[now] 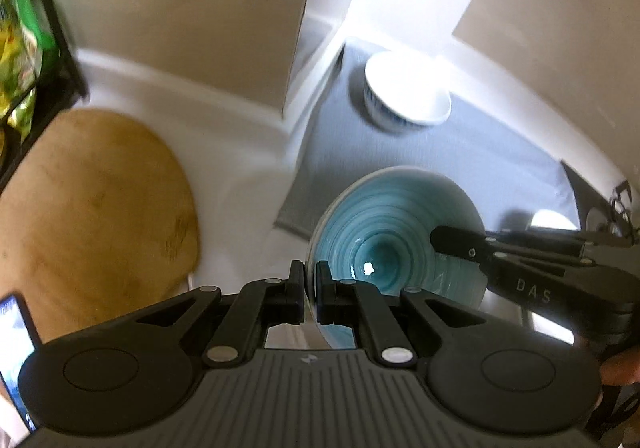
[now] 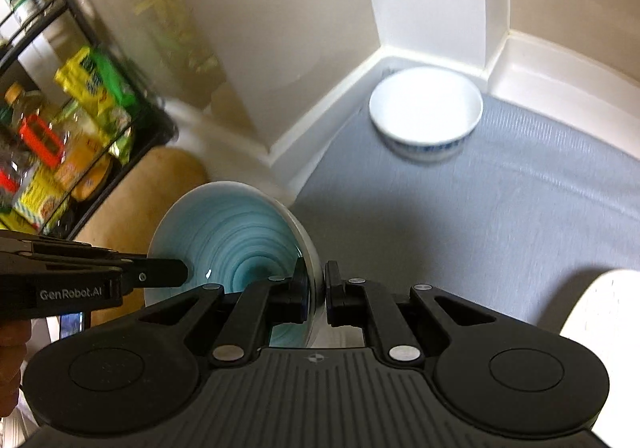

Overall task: Organize plates and bowls
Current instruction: 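Lift the blue-glazed bowl with both grippers toward the plate stack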

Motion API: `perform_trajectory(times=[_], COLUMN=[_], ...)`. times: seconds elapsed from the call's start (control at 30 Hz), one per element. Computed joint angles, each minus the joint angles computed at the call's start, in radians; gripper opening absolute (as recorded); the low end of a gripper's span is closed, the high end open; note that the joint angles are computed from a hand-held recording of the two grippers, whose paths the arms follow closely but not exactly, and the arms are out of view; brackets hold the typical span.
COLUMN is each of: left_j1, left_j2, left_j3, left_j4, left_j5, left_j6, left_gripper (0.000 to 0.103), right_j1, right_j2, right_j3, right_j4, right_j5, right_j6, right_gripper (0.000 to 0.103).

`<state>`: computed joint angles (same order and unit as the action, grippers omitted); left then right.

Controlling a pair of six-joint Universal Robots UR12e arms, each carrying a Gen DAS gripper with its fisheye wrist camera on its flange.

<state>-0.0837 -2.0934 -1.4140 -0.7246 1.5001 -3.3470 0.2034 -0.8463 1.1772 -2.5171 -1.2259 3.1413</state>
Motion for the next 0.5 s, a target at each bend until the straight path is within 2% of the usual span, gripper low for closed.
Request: perform_trajectory(times=[0.2,0.5], left_j1=[-0.004,-0.004], left_j2=[0.019,0.023], left_j3=[-0.029,-0.035], left_j4=[-0.028,-0.049], left_j5=[0.001,0.005], left_j6=[0.005,0.007], left_gripper=[0.005,0.005], right_j1=[0.006,0.009], right_j2=[-0.027,-0.033], right_j3=[0.041,0.055], right_j4=[0.025,0.04], right_j5=[-0.007,-0.003], right_j6=[-0.007,-0.007], right_gripper=[0.009,0.009])
